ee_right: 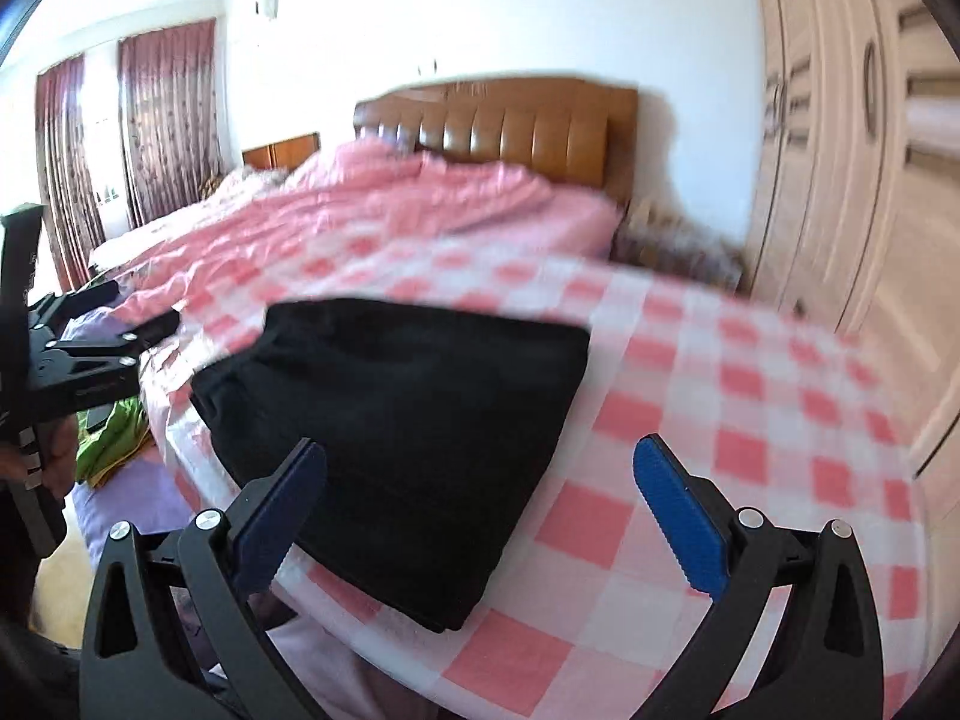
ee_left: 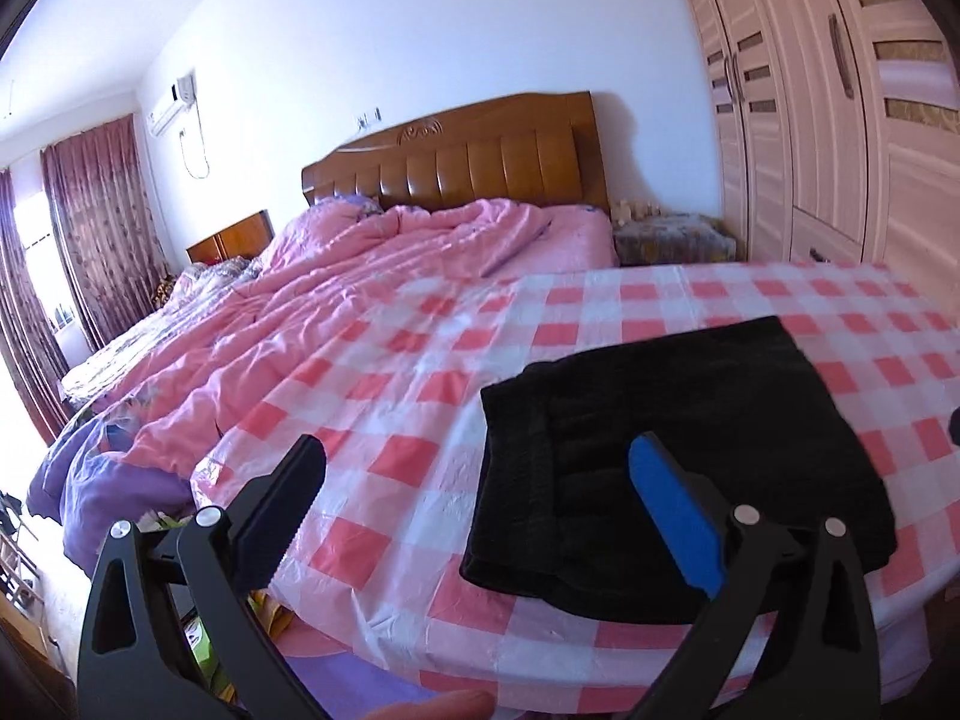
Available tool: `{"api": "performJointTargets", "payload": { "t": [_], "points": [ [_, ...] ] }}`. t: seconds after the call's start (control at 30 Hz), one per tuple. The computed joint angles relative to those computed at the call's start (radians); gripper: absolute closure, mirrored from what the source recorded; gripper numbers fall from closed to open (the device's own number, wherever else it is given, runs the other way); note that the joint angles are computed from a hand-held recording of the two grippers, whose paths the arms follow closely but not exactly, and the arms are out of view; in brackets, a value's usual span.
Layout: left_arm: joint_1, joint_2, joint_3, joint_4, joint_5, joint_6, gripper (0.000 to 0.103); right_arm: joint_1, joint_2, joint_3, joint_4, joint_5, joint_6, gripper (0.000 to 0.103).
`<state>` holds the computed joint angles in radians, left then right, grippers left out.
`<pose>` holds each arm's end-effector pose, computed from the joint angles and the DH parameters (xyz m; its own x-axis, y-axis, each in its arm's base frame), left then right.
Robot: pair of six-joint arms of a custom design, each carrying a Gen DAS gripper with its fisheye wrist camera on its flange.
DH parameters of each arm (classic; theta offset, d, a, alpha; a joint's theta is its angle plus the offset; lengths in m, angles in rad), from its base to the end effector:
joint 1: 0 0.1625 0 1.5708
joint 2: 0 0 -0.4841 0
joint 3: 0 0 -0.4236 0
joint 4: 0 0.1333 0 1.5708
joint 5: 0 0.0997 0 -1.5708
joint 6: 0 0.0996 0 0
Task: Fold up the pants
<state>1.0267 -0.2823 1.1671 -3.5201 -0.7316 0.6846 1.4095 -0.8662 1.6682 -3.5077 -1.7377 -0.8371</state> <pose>-0.2573 -0.8259 0.0245 -0.5450 0.0989 -0.8326 0.7689 0.4548 -0.4493 -0.0035 -0.7484 0.2758 -0.6859 -0.1039 0.7202 -0.6595 0.5071 -0.5549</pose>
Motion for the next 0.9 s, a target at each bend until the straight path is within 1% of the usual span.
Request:
{"api": "performJointTargets", "payload": {
  "t": [0.1,0.2,0.23,0.27,0.33,0.37,0.4,0.47,0.57,0.6,0.73,0.9],
  "points": [
    [-0.014,0.005,0.009,-0.069,0.016,-0.008,0.002,0.006,0.003,0.041,-0.087,0.004,-0.041,0.004],
    [-0.023,0.009,0.032,-0.129,0.015,-0.022,0.002,0.003,0.009,0.060,-0.083,-0.002,-0.048,0.004],
    [-0.024,0.003,0.054,-0.121,0.007,-0.043,0.002,0.003,0.016,0.060,-0.068,-0.019,-0.051,0.004],
    [-0.024,-0.004,0.075,-0.105,0.002,-0.062,0.002,0.002,0.021,0.062,-0.062,-0.035,-0.056,0.004],
    [-0.023,-0.011,0.104,-0.056,0.010,-0.111,0.002,0.003,0.043,0.051,-0.036,-0.094,-0.070,0.004],
    [-0.021,-0.015,0.117,-0.029,0.009,-0.140,0.002,0.002,0.049,0.046,-0.025,-0.109,-0.073,0.004],
    [-0.016,-0.023,0.135,0.020,0.002,-0.188,0.002,0.003,0.058,0.040,-0.011,-0.138,-0.075,0.004],
    [-0.006,-0.035,0.154,0.114,-0.005,-0.274,0.002,0.001,0.071,0.024,0.014,-0.173,-0.064,0.004],
    [0.009,-0.043,0.162,0.255,0.000,-0.401,0.002,-0.007,0.075,0.010,0.059,-0.181,-0.029,0.004],
    [0.012,-0.043,0.164,0.280,0.001,-0.423,0.002,-0.009,0.078,0.004,0.069,-0.185,-0.016,0.004],
    [0.014,-0.024,0.167,0.278,0.027,-0.404,0.002,-0.014,0.081,0.010,0.050,-0.181,0.018,0.004],
    [0.011,-0.020,0.174,0.241,0.033,-0.372,0.002,-0.021,0.073,0.013,0.039,-0.157,0.053,0.004]
  ]
}}
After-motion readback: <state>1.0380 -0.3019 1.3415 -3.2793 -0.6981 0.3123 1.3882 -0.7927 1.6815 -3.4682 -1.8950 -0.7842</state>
